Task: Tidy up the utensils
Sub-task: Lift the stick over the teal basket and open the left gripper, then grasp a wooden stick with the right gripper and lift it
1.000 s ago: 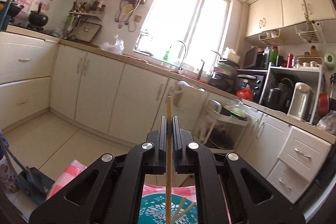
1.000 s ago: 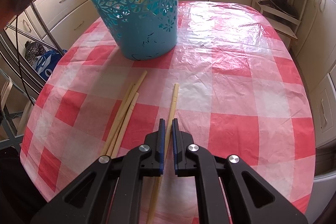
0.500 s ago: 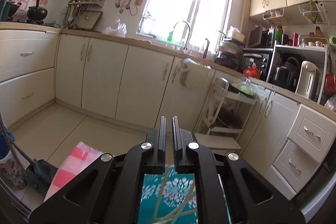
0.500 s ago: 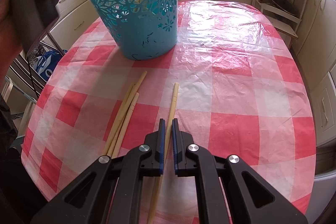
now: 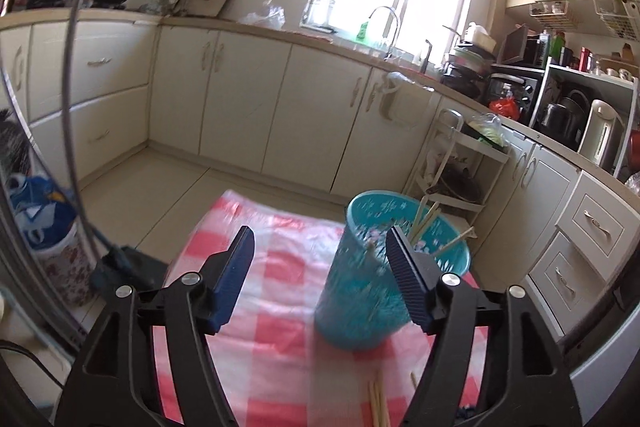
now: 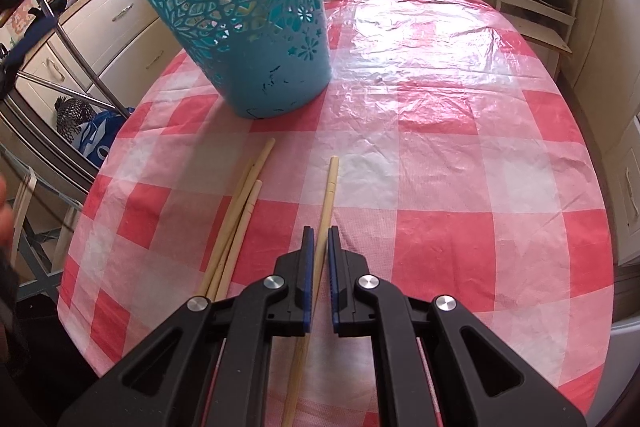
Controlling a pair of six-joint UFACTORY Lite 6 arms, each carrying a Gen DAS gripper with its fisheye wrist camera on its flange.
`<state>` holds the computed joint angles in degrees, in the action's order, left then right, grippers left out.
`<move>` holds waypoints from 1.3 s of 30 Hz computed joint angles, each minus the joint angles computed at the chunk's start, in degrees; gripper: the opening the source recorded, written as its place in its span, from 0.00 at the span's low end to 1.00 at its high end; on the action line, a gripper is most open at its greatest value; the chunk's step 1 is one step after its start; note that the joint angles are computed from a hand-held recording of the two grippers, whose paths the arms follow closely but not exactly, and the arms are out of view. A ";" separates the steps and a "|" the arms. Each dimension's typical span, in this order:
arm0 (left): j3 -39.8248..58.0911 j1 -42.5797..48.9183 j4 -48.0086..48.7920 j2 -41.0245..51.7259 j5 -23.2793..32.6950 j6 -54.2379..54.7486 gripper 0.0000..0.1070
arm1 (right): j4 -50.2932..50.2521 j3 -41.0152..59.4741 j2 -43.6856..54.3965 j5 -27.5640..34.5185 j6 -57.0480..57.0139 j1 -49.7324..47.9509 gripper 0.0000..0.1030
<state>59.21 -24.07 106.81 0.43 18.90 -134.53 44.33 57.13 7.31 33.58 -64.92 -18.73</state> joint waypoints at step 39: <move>8.17 4.50 -48.84 6.12 -4.71 48.58 0.70 | 26.86 26.12 -1.46 23.52 1.16 -1.41 0.06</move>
